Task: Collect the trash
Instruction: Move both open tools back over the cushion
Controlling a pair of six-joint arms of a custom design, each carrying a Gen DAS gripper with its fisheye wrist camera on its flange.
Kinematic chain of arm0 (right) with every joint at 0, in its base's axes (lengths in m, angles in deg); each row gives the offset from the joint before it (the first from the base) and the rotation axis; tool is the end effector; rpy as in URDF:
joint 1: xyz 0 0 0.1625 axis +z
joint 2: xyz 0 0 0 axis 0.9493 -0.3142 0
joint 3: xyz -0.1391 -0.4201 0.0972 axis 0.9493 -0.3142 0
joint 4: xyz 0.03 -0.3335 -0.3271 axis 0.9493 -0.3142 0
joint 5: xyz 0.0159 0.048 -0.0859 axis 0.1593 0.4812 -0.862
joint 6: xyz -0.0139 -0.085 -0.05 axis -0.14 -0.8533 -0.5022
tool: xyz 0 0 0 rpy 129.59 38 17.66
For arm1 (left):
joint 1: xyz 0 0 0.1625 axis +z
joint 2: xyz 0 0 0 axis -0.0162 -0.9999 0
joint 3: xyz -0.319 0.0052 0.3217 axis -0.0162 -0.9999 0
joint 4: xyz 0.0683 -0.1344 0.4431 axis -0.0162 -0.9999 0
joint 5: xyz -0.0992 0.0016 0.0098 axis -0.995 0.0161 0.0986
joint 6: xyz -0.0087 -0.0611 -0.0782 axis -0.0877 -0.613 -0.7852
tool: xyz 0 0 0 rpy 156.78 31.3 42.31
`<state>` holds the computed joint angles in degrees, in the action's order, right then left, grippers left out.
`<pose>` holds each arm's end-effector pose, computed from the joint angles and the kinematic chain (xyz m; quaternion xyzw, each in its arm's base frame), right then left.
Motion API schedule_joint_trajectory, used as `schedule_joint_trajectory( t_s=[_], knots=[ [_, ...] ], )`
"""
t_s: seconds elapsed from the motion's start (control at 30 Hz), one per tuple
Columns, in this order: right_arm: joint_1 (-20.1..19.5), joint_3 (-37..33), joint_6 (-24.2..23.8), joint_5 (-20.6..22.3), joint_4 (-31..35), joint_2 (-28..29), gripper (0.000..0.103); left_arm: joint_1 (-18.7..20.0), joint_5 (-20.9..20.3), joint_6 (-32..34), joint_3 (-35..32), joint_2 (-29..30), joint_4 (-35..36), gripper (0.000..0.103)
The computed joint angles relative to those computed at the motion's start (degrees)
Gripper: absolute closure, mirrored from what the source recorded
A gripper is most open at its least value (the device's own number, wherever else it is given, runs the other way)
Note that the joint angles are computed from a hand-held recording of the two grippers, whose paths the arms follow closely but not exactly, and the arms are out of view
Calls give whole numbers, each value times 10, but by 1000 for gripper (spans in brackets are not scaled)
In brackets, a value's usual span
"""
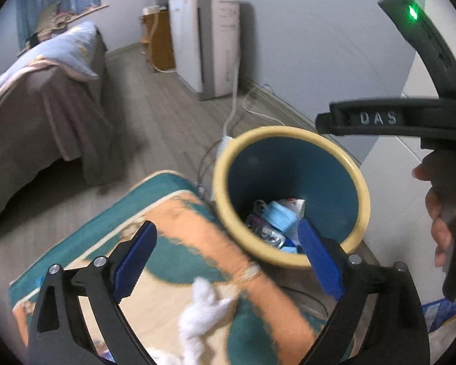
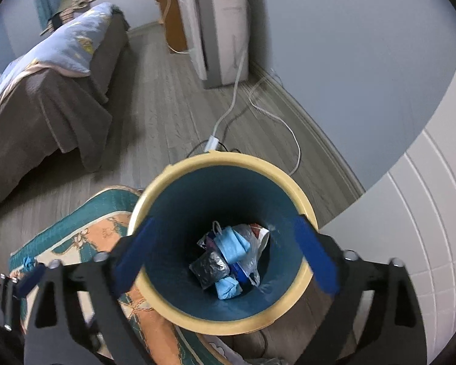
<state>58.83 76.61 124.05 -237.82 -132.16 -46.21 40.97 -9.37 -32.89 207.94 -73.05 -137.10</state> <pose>0.3030 -0.2892 0.0407 -0.1554 -0.8195 0.3761 0.4035 -0.0824 -0.3055 0.2256 0.4628 0.8491 -0.1479 0.2073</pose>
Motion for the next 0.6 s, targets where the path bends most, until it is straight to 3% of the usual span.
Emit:
schedule_joint_trajectory(
  t_s=[0.27,0.5,0.6],
  knots=[
    [49,-68,7,12,70,51,6,35,55,9,-44,-124,109,7],
    [81,-130,-5,26,101,106,6,90,97,23,-89,-171,148,6],
    [92,-161,-31,33,114,137,6,119,109,38,-99,-184,142,5]
  ],
)
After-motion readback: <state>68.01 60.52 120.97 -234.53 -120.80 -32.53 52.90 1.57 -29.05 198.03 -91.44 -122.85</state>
